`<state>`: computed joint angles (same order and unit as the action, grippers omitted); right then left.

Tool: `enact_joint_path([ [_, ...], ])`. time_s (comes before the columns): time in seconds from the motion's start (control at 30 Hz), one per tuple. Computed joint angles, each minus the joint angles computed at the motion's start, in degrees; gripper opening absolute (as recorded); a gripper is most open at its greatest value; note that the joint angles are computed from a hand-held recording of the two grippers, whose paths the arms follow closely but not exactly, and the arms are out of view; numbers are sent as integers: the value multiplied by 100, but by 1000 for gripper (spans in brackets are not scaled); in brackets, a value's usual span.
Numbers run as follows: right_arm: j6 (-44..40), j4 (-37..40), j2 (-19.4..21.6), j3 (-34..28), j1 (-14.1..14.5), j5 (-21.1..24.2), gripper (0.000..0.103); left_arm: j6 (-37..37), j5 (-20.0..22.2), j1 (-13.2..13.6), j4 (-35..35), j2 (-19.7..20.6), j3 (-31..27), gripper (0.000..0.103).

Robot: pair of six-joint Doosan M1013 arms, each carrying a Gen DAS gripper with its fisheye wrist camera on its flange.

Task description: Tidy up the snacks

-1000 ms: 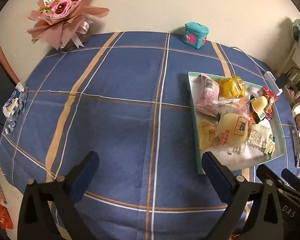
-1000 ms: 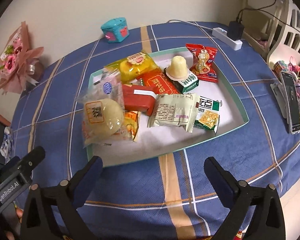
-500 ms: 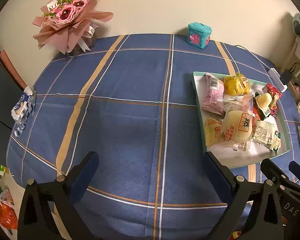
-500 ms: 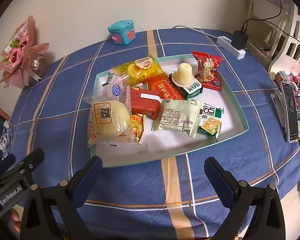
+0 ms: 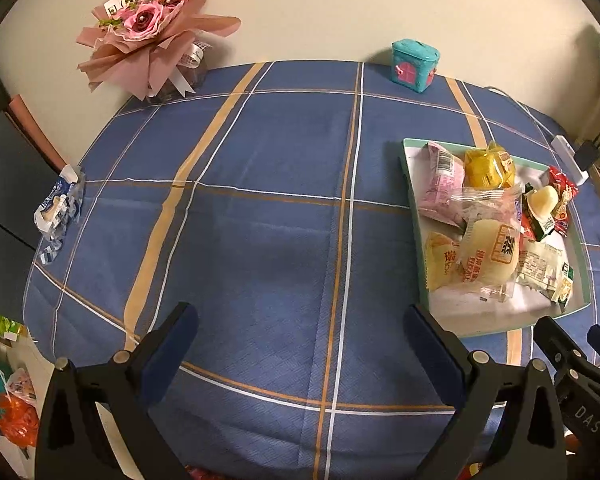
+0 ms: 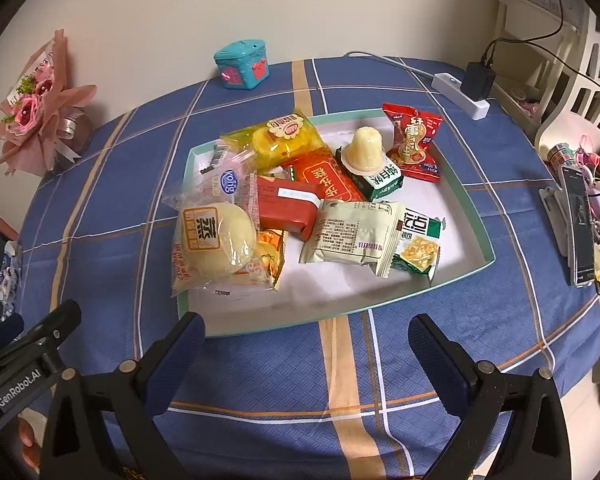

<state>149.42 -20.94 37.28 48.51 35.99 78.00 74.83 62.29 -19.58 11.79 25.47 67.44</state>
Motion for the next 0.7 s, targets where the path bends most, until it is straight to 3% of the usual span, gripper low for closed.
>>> enact_joint_path([
  [0.7, -69, 33, 53, -73, -2, 96, 103, -35, 108, 26, -5, 41, -55, 102],
])
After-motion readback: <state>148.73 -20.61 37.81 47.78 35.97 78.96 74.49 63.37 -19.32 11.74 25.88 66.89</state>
